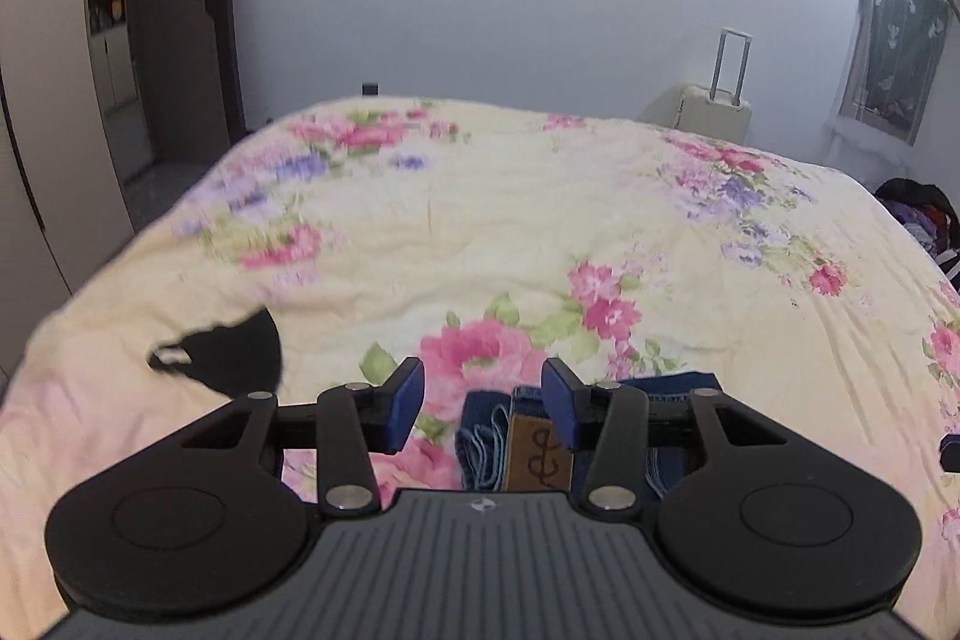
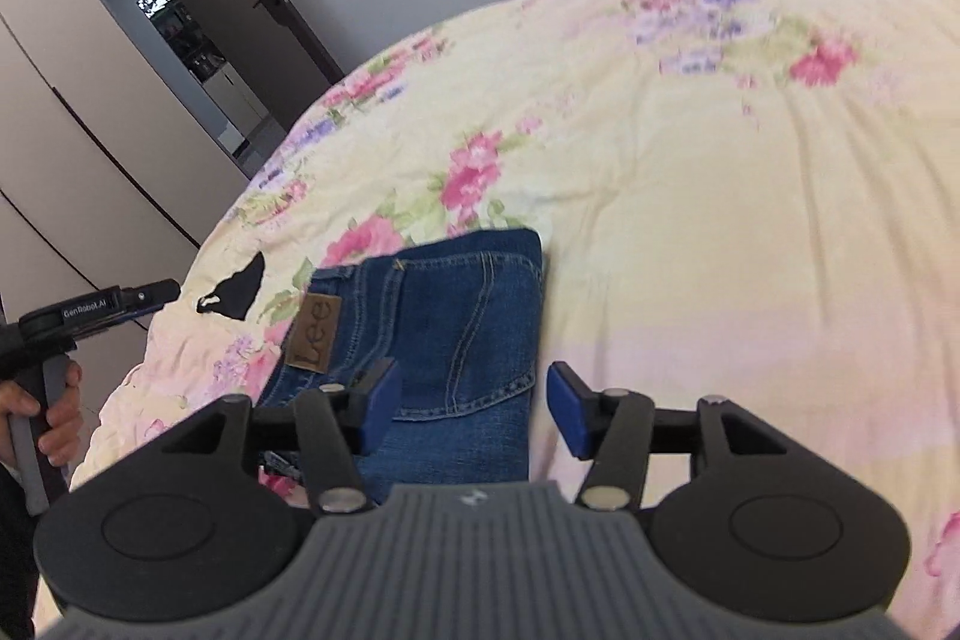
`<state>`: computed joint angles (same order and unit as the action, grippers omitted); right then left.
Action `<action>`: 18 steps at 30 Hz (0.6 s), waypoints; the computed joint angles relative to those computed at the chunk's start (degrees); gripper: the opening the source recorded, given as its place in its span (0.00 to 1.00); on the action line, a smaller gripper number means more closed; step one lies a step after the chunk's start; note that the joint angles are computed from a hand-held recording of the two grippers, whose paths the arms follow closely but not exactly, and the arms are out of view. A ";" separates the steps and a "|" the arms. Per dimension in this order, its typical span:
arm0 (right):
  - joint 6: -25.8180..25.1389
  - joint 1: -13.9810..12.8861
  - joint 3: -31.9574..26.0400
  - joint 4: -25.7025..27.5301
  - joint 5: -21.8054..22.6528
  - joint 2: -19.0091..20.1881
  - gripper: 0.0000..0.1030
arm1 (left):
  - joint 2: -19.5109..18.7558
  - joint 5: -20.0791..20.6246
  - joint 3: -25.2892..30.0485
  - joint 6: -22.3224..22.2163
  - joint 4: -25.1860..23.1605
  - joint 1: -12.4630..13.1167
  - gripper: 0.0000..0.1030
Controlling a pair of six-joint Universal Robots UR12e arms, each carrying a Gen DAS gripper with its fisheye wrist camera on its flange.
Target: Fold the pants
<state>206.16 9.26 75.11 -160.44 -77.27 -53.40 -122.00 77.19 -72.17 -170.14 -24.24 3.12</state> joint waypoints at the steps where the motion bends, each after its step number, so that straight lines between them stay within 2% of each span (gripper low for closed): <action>1: -1.03 0.26 1.35 -1.56 -1.06 -1.45 0.57 | 1.30 0.58 -0.52 1.50 1.14 -0.12 0.53; 4: -4.01 1.19 4.98 -6.02 -3.53 -5.41 0.62 | 4.77 2.77 -2.43 3.42 4.73 -0.45 0.61; 9: -8.18 3.12 9.42 -12.83 -6.72 -10.29 0.70 | 10.75 5.89 -8.39 3.31 11.22 -0.80 0.76; 12: -11.76 5.23 12.09 -18.94 -11.99 -12.16 0.74 | 14.01 9.05 -13.70 2.93 15.87 -1.64 0.86; 14: -14.16 6.76 13.65 -22.63 -15.64 -12.93 0.79 | 15.56 11.67 -17.28 3.14 18.96 -2.51 0.87; 16: -15.65 8.26 15.31 -25.61 -18.77 -13.56 0.79 | 16.84 13.70 -20.78 3.08 21.27 -3.39 0.88; 18: -16.29 9.23 17.13 -27.11 -19.29 -14.38 0.79 | 17.51 15.27 -24.06 2.17 24.48 -4.25 0.88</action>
